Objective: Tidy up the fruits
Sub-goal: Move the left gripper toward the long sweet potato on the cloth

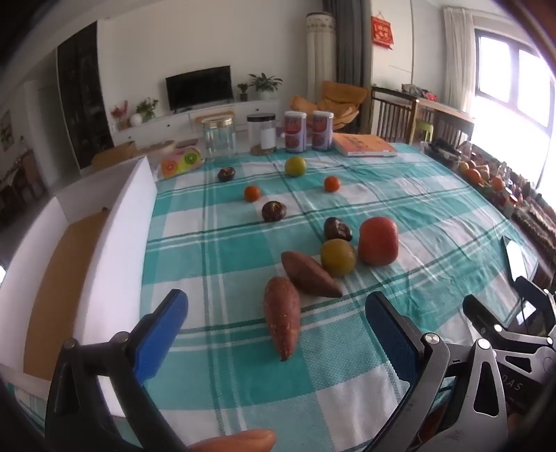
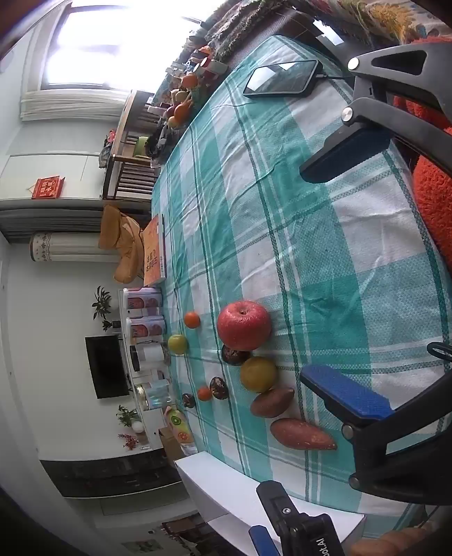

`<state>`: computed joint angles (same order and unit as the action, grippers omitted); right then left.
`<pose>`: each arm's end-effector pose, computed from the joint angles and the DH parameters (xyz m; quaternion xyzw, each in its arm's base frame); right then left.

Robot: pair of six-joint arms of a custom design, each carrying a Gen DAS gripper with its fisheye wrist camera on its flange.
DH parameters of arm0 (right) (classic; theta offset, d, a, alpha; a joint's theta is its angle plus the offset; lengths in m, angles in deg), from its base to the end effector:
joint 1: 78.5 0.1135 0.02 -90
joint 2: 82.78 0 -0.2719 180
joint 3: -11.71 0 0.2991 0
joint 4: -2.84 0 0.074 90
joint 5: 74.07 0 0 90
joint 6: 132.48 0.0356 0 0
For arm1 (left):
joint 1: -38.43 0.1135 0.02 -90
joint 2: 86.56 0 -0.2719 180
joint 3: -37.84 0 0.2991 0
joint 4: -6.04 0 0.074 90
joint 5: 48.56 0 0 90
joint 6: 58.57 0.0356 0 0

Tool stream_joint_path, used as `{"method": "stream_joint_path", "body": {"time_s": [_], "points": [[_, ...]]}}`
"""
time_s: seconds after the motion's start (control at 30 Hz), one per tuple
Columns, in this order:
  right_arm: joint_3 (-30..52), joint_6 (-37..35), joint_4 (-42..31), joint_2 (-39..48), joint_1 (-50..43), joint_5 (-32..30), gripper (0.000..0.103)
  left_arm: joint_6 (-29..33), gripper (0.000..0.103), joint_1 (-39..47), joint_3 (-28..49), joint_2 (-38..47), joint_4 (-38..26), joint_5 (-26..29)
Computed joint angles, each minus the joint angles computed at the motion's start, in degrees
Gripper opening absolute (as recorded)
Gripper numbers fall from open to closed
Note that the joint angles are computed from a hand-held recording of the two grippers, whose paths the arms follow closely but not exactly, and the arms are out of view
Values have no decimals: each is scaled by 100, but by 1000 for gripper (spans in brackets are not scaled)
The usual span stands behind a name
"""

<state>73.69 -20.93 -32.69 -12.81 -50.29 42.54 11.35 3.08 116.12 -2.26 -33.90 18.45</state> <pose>0.2717 0.1277 0.2545 0.0387 0.8980 -0.0303 0.4373 0.3055 -0.1996 0.2759 0.0466 0.9103 -0.0073 0.4112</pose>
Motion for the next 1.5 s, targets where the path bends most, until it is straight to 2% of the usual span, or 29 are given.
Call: {"method": "stream_joint_path", "body": {"time_s": [0.03,0.1,0.13,0.2,0.27,0.53,1.5], "points": [[104,-37,-142,47,-5,35,103,9,103,1,-16,-22,60,61],[409,-135,-548,217,-21,124,103,-19,103,219,-607,-540,525,404],[548,-180,-727,300,-12,215,103,-90,103,320,-630,-642,399,479],[665,-178,-920,361,99,499,103,-66,103,105,-373,-307,253,191],[491,-235,-772,197,-29,338,103,-108,103,56,-126,-80,70,176],[336,-89,-656,309,-165,-19,103,-256,103,-28,-44,146,-140,133],[272,-1,-570,359,-327,-182,103,-322,103,6,52,458,-353,307]]}}
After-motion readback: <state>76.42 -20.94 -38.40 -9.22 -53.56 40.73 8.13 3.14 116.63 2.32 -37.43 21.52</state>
